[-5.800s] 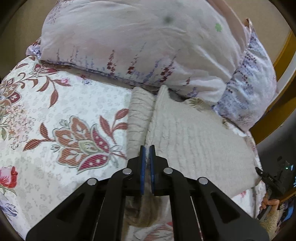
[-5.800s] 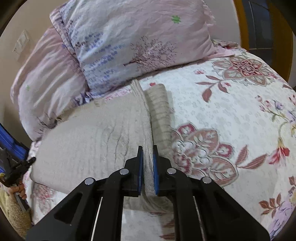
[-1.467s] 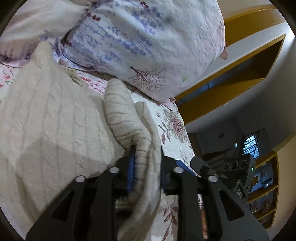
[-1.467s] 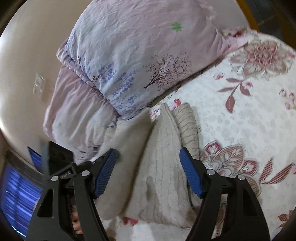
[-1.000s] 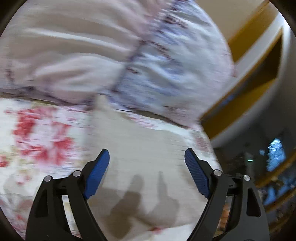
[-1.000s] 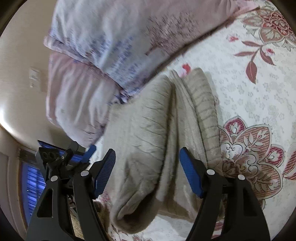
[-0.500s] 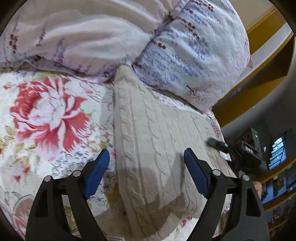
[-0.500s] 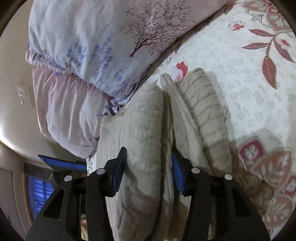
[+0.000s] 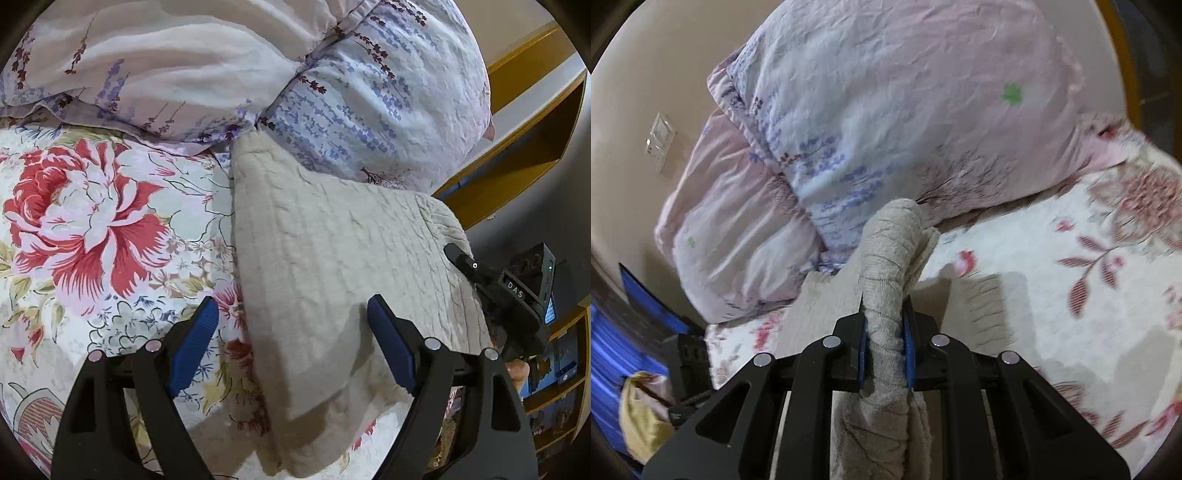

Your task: Fold small clothes

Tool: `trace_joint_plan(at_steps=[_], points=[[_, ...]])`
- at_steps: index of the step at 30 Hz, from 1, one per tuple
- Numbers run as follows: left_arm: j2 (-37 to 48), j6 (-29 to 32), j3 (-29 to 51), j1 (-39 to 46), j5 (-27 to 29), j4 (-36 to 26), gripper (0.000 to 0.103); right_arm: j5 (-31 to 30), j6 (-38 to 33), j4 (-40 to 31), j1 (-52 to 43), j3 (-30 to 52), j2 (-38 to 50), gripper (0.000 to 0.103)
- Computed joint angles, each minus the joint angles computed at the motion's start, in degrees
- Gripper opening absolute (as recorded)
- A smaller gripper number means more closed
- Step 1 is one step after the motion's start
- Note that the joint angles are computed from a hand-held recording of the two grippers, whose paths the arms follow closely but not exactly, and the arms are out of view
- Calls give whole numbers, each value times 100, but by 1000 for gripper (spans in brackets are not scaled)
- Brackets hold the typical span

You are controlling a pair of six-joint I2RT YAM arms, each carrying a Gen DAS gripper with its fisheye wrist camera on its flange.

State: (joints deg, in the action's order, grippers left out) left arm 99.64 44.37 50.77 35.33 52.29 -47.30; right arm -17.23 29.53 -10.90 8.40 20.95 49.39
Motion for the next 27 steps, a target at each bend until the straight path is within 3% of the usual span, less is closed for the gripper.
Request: trace_joint_plan(at_steps=[5, 9, 11, 13, 15, 17, 20, 22, 24, 27], points=[[-75, 181, -94, -81, -19, -15, 82, 177, 13, -108, -119, -117, 93, 15], [-142, 401, -113, -121, 27, -218, 82, -87, 40, -42, -388, -359, -497, 15], [-186, 471, -145, -158, 29, -266, 82, 83, -27, -122, -357, -381, -727, 15], [-226, 493, -182, -199, 5, -284, 81, 199, -88, -181, -387, -340, -475, 15], [-245, 494, -200, -232, -21, -298, 81, 214, -57, 44, -529, -331, 330, 15], [-244, 512, -216, -250, -52, -305, 81, -108, 41, 410, -875, -420, 964, 16], [-299, 492, -221, -249, -90, -320, 81, -605, 136, 572, -1311, -522, 1200, 25], [-370, 460, -218, -251, -131, -365, 81, -531, 58, 214, -1357, -498, 876, 38], [-456, 463, -243, -212, -138, -416, 81, -651, -97, -369, -1605, -501, 252, 59], [-692, 574, -342, -52, -98, -581, 81, -1261, -480, -1287, -2256, -569, -793, 60]])
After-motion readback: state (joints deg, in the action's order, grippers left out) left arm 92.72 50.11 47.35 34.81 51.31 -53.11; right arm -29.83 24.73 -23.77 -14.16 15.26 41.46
